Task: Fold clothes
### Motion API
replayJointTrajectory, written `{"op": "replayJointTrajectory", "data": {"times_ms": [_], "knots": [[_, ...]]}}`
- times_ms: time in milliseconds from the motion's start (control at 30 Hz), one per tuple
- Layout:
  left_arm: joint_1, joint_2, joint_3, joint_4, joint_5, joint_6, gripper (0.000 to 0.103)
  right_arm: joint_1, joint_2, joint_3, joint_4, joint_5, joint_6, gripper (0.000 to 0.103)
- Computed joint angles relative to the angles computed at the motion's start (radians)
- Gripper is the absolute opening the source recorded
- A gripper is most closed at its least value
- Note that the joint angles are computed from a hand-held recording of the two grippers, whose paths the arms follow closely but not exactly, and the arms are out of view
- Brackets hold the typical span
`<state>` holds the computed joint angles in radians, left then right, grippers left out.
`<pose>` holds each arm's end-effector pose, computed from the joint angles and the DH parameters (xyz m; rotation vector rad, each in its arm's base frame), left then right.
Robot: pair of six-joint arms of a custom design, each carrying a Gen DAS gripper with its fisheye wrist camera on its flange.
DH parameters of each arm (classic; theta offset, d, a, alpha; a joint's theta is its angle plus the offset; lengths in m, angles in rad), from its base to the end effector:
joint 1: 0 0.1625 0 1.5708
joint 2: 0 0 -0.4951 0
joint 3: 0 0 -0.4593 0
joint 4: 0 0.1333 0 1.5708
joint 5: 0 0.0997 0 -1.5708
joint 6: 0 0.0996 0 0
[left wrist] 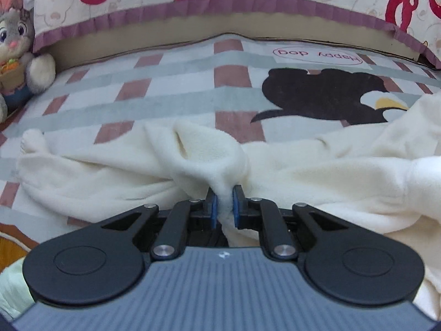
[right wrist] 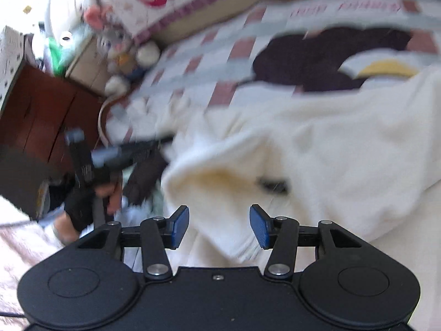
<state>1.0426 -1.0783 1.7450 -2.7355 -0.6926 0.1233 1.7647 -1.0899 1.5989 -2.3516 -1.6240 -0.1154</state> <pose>-0.1780 -0.7217 0.3065 0.4681 2.2302 -0.7773 0.2707 -0.7141 0.3086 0.4619 -3.0356 0.4228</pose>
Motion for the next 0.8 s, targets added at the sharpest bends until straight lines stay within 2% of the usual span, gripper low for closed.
{"op": "replayJointTrajectory", "data": {"times_ms": [67,167,267,333,367,400,433,500,567,633,700,800], "knots": [[-0.002,0.003,-0.002,-0.011,0.001,0.014,0.011,0.018,0.003,-0.006,-0.050,-0.084,-0.037,0.055],[-0.002,0.006,-0.003,-0.021,0.000,0.020,0.011,0.056,0.033,-0.021,-0.075,-0.267,-0.174,0.055],[-0.002,0.008,-0.004,-0.030,-0.001,0.024,0.011,0.077,0.070,-0.015,-0.072,-0.402,-0.282,0.055],[0.000,0.006,-0.003,-0.036,-0.011,0.017,0.011,0.067,0.093,0.000,-0.089,-0.454,-0.287,0.055],[0.002,0.005,-0.004,-0.038,-0.018,0.013,0.011,0.063,0.103,0.004,-0.115,-0.476,-0.275,0.051],[0.003,0.003,-0.005,-0.036,-0.026,0.006,0.011,0.057,0.104,0.006,-0.143,-0.477,-0.266,0.041],[0.005,0.000,-0.007,-0.033,-0.033,-0.002,0.011,0.052,0.105,0.008,-0.170,-0.478,-0.257,0.019],[0.010,-0.008,-0.010,-0.041,-0.057,-0.015,0.011,0.044,0.104,0.009,-0.228,-0.466,-0.240,0.016],[0.018,-0.007,-0.018,-0.058,-0.081,-0.024,0.011,0.044,0.103,-0.014,-0.272,-0.437,-0.259,0.015],[0.031,0.005,-0.042,-0.075,-0.108,-0.012,0.011,0.053,0.138,-0.079,-0.298,-0.464,-0.350,0.015],[0.048,0.036,-0.087,-0.140,-0.148,0.050,0.010,0.065,0.188,-0.166,-0.323,-0.500,-0.462,0.013],[0.074,0.095,-0.201,-0.171,-0.203,0.088,0.010,0.072,0.298,-0.374,-0.326,-0.519,-0.555,0.012]]}}
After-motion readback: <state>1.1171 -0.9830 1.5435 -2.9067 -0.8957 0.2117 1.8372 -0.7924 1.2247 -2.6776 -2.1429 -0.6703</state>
